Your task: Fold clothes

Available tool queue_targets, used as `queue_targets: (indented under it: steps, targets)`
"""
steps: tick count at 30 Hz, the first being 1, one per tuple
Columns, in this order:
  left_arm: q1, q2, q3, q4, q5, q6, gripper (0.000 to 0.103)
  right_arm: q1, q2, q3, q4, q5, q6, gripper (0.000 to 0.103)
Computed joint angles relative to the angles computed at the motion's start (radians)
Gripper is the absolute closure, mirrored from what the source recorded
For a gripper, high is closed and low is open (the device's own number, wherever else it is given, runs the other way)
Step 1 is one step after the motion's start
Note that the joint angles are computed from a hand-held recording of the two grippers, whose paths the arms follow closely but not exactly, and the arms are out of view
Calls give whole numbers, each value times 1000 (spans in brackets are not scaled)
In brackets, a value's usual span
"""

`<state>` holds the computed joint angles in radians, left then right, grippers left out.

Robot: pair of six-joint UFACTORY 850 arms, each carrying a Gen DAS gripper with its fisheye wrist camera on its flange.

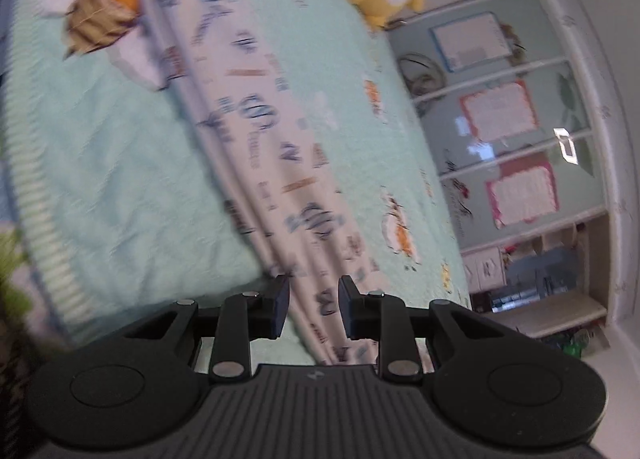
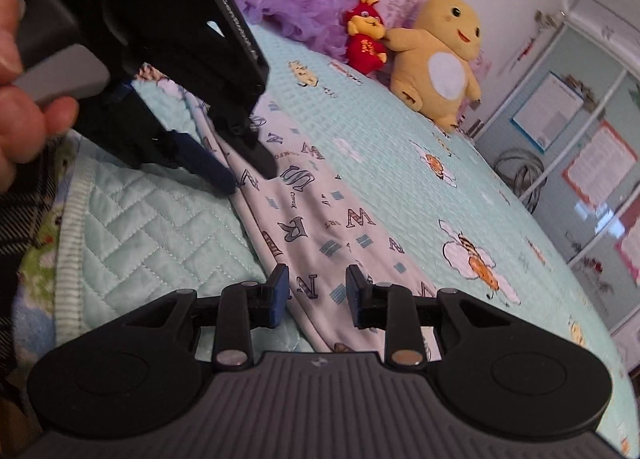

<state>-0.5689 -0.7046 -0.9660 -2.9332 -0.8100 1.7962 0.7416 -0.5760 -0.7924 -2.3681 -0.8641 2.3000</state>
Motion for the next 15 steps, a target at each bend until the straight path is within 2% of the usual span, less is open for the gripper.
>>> queue_targets:
  steps: [2,7,15]
  targets:
    - [1,5,6,-22,3,-8,77,-4,-7,-12,9,11,-30,77]
    - [5,10,13,-23,7,-32,75,-12,-18,-28,5,25,-83,77]
    - [5,11,9,-17,13,-50,74,1,-49,-31,-9,-7,-171,78]
